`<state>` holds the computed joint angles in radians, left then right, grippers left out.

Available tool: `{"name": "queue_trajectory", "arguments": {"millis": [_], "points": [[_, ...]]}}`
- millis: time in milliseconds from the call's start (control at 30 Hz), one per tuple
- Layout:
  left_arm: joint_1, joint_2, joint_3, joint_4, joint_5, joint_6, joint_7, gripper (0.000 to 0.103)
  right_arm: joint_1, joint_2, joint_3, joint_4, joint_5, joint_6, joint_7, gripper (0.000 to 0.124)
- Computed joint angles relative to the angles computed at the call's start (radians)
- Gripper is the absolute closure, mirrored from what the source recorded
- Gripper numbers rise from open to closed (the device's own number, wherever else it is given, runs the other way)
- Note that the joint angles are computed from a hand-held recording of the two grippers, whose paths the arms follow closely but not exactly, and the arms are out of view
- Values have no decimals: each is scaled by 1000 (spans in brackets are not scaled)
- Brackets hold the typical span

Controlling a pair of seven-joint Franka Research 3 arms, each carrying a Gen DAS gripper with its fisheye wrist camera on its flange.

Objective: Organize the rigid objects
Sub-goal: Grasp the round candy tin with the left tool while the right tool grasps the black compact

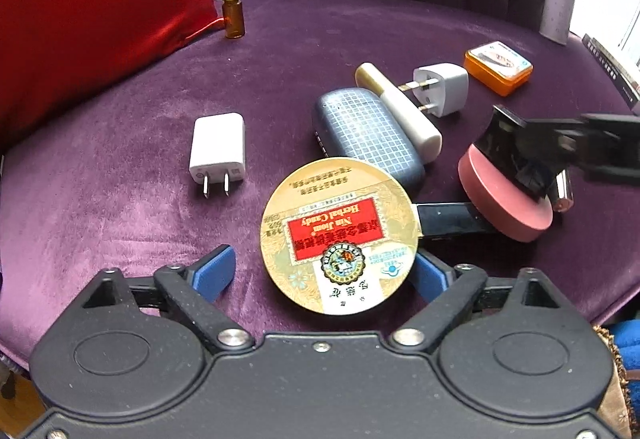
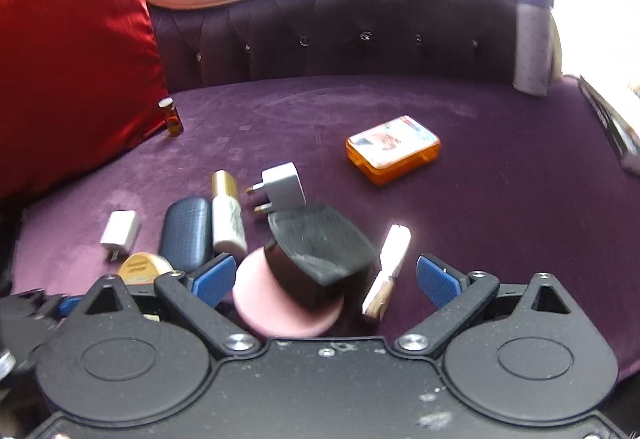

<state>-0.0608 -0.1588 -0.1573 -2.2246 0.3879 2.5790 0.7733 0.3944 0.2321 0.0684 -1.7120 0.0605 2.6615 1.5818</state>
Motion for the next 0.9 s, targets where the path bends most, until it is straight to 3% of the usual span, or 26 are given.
{"name": "queue_trajectory", "arguments": {"millis": [233,300,333,367,633,900], "points": [[6,1,8,-5,-24,27,-4,19,24,180,-21,249,-51,-152,-3,28],[7,0,9,-8,-26,34,-4,20,16,207,-14,288,-28,-196,-22,48],[10,-1,7,-9,-17,35,-12,26,7,215,-6,299,-3,-203,-35,48],[17,-3,0,-8,10,30,-38,31,5,212,-4,296,9,-198,-39,49],[18,-11,2,-15,24,46,-56,31,44,185,-53,267,-53,-119,60,50],[35,-65,-7,-60,87,107,-109,31,2,26,-22,95,-3,-57,72,50]]}}
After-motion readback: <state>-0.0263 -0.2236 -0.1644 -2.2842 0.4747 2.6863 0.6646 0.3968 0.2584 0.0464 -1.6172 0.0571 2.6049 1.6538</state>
